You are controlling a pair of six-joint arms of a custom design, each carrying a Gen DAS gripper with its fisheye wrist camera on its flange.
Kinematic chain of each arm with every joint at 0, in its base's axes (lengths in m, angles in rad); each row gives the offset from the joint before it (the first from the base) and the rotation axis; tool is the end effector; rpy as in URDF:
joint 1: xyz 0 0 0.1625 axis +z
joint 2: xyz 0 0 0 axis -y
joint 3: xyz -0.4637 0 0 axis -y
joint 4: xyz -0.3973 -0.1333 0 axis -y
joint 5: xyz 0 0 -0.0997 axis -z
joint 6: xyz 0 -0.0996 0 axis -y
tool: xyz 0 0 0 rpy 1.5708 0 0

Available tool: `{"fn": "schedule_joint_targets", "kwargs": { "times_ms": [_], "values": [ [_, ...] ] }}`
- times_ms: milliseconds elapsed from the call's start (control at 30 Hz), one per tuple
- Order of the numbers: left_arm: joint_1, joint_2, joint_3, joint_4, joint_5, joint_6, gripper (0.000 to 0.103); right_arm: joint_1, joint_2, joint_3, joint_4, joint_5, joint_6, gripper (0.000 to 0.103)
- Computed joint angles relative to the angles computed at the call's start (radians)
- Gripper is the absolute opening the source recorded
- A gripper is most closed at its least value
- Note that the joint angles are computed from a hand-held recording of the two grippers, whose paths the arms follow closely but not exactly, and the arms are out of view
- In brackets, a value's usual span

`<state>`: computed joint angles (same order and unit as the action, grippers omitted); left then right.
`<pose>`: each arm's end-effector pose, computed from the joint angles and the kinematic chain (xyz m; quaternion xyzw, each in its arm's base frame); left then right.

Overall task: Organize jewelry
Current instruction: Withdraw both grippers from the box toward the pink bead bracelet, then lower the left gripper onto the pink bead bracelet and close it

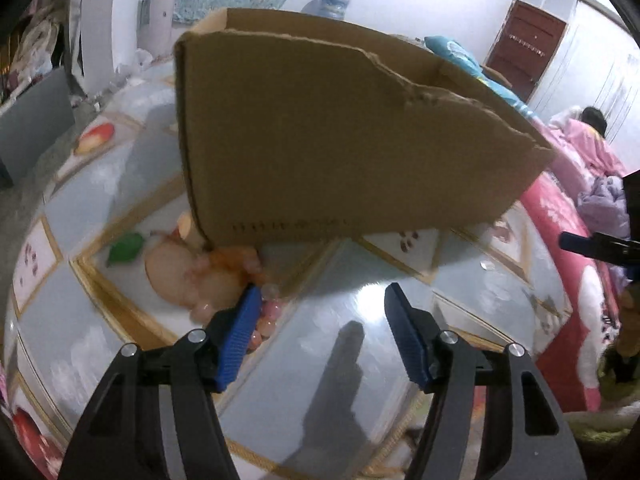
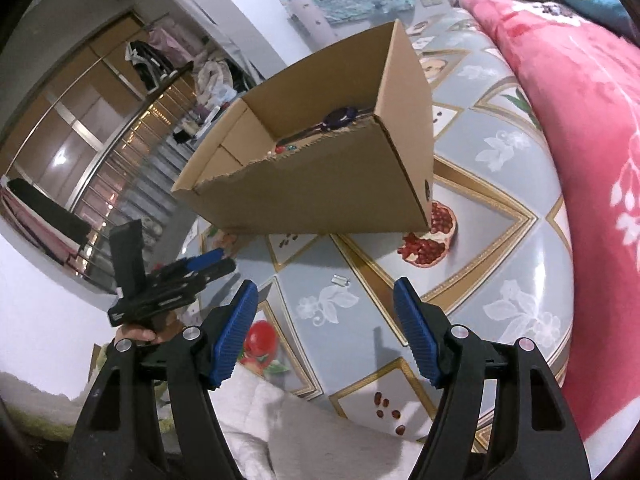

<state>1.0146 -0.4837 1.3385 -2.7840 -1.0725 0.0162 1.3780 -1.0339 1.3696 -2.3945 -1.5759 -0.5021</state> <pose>-0.2663 -0.7710 0.0315 0.2270 0.9272 -0.2312 0.1878 -0.0128 -0.7587 0.3888 0.1489 -0.9589 0.2263 0.0846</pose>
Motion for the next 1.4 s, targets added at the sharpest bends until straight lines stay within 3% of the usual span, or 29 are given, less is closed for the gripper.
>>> {"fn": "schedule_joint_targets", "kwargs": {
  "times_ms": [167, 633, 767, 900, 1000, 1133, 1400],
  "values": [
    [0.000, -0.033, 0.071, -0.037, -0.100, -0.040, 0.062, -0.005, 0.012, -0.007, 0.007, -0.015, 0.004, 0.068],
    [-0.027, 0.046, 0.027, -0.120, -0.135, 0.019, 0.062, 0.037, 0.026, 0.050, -0.166, -0.195, -0.067, 0.079],
    [-0.040, 0.027, 0.068, -0.174, -0.070, 0.040, 0.061, 0.051, 0.037, 0.070, -0.256, -0.259, -0.113, 0.084],
    [-0.068, 0.041, 0.062, -0.132, 0.102, 0.084, 0.046, 0.062, 0.054, 0.081, -0.315, -0.314, -0.155, 0.088],
    [-0.084, 0.059, 0.049, -0.119, 0.172, 0.134, 0.036, 0.075, 0.069, 0.093, -0.390, -0.373, -0.194, 0.090],
    [-0.090, 0.074, 0.034, -0.108, 0.196, 0.170, 0.029, 0.094, 0.088, 0.130, -0.585, -0.435, -0.312, 0.094],
    [-0.087, 0.089, -0.003, -0.078, 0.206, 0.151, 0.016, 0.101, 0.082, 0.185, -0.830, -0.370, -0.525, 0.095]
  ]
}}
